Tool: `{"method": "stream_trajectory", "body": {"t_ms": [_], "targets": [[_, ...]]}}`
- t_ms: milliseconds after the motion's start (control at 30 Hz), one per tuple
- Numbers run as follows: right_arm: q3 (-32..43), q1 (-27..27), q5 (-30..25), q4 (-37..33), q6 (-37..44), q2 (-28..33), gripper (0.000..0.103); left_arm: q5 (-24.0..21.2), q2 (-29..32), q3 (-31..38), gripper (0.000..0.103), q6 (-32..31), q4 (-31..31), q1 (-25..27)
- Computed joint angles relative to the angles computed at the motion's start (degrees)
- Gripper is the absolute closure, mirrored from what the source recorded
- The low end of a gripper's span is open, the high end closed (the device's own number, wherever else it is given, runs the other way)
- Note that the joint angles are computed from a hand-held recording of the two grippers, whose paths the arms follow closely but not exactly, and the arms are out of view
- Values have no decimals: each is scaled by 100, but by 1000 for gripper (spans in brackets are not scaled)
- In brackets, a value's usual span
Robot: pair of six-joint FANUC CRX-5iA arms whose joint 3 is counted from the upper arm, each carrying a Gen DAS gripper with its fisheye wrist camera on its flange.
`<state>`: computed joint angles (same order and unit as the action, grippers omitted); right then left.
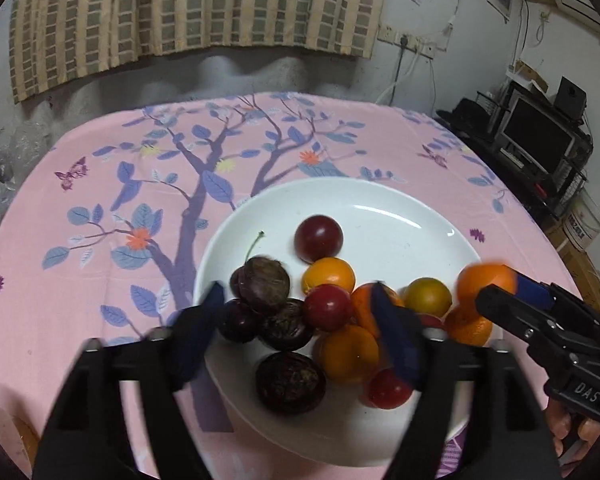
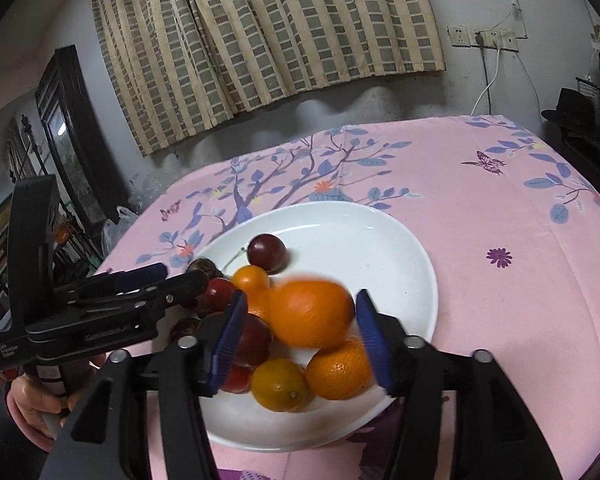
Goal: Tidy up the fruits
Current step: 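Lower the mandarin and dark brown fruit onto the white plate, opening both tools, then grasp the last dark brown fruit with the right tool while the left tool grasps the yellow-green fruit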
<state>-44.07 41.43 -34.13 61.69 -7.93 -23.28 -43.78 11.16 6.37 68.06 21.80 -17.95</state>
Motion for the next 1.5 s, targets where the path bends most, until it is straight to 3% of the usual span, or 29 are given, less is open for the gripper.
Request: {"method": "stream_trajectory", "body": {"t_ms": [33, 100, 267, 433, 533, 700, 867, 1100, 1333, 1500], "targets": [[-50, 48, 18, 75, -39, -85, 45, 130, -140, -144, 22, -44, 48, 10], [-87, 287, -212, 153, 2, -240, 43, 106, -343, -223, 10, 10, -118, 20], [-285, 1326, -989, 0, 108, -703, 37, 24, -1167, -859, 5, -95, -273, 135], [-377, 2395, -1582, -602, 521, -968, 35, 49, -2073, -1912, 5, -241, -21, 448], [-502, 2828, -1636, -952, 558, -1133, 30, 181, -2446, -2450, 5, -307, -6, 601], [-414, 3409, -1989, -1246, 909, -1023, 30, 138, -2532, -2811, 5, -239, 158, 855], [-227, 3443, -1946, -1636, 1333, -773, 30, 85, -2519, -2876, 5, -269, 380, 985], [-72, 3597, -2186, -1863, 1720, -535, 43, 165, -2554, -2798, 5, -163, 42, 886], [-5, 3623, -2361, -1941, 1817, -408, 46, 96, -2524, -2788, 5, -154, 102, 920], [67, 3537, -2395, -2117, 1920, -332, 58, 72, -2512, -2781, 5, -155, 106, 925]]}}
